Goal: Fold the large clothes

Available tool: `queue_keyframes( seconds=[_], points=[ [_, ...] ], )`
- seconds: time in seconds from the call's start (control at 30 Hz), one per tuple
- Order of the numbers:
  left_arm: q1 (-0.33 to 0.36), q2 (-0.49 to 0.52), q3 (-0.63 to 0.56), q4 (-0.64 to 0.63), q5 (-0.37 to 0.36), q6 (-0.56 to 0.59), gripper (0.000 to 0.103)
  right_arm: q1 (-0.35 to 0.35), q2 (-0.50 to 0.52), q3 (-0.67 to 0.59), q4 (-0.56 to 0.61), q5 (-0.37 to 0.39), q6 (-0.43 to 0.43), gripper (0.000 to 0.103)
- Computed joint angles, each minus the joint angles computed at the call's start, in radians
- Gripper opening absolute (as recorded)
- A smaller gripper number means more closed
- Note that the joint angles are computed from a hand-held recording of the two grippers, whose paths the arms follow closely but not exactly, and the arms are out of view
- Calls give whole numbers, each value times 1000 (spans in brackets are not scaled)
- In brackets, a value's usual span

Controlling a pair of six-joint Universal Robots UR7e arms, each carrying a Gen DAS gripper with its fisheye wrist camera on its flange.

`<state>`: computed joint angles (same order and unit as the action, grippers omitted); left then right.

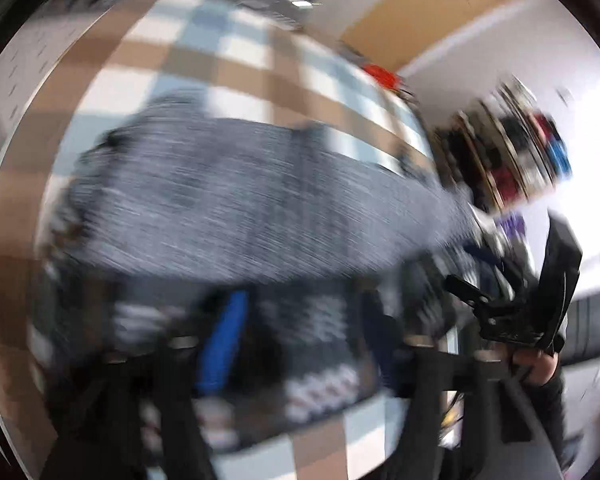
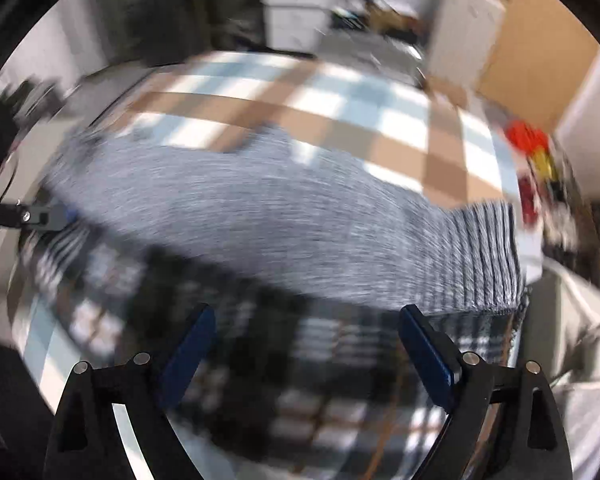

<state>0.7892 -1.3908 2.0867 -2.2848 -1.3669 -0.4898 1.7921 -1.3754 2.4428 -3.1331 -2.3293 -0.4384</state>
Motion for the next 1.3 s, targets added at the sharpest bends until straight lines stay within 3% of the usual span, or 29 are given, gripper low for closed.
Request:
queue_keyframes(
  seconds=[0.07, 0.13, 0.17, 0.23, 0.3, 0.37, 0.47, 0.53, 0.7, 0.73, 0.8, 0.87, 0.97, 1.07, 1.13, 1.23, 1.3],
  points=[
    [-59, -3, 27, -16, 25, 24, 73, 43, 68, 34, -137, -108, -81, 100],
    [-95, 19, 47, -34, 67, 44, 74, 7, 130, 54, -223, -203, -76, 101],
    [-98, 44, 43, -14, 86, 47, 74, -32, 117, 66, -203, -188, -19, 101],
    [-75, 99, 30, 3, 118, 14, 73, -132, 33, 121, -173, -47, 100, 101],
    [-63, 119, 49, -62, 148, -11, 73, -178, -17, 156, -164, 28, 167, 101],
    [-80, 125, 62, -69, 194, 3, 73, -185, -36, 182, -163, 38, 211, 102],
    [-97, 133, 66, -54, 225, 19, 73, -171, -78, 213, -108, 28, 251, 102],
    [-96, 122, 69, -50, 214, 14, 73, -160, -141, 227, 13, 37, 300, 103],
    [-102, 63, 87, -49, 201, 1, 73, -68, -211, 206, 171, -11, 407, 102],
    [-112, 42, 99, -47, 211, 4, 73, -26, -218, 206, 165, -37, 429, 102],
    [-147, 50, 109, -61, 295, 12, 74, 28, -224, 200, 124, -17, 416, 102],
    [-158, 54, 132, -75, 386, 21, 74, 92, -191, 193, 64, -9, 411, 102],
    [-123, 99, 134, -113, 411, 49, 74, 160, -40, 158, -106, -28, 380, 102],
    [-117, 84, 169, -193, 410, 103, 74, 146, 111, 89, -130, -31, 364, 102],
    [-113, 95, 175, -227, 412, 136, 77, 140, 209, 44, -81, -112, 392, 102],
    [-116, 121, 170, -237, 437, 159, 79, 82, 239, 72, -173, -74, 335, 103],
    [-124, 113, 169, -209, 442, 144, 81, 75, 221, 78, -146, -59, 355, 103]
  ],
)
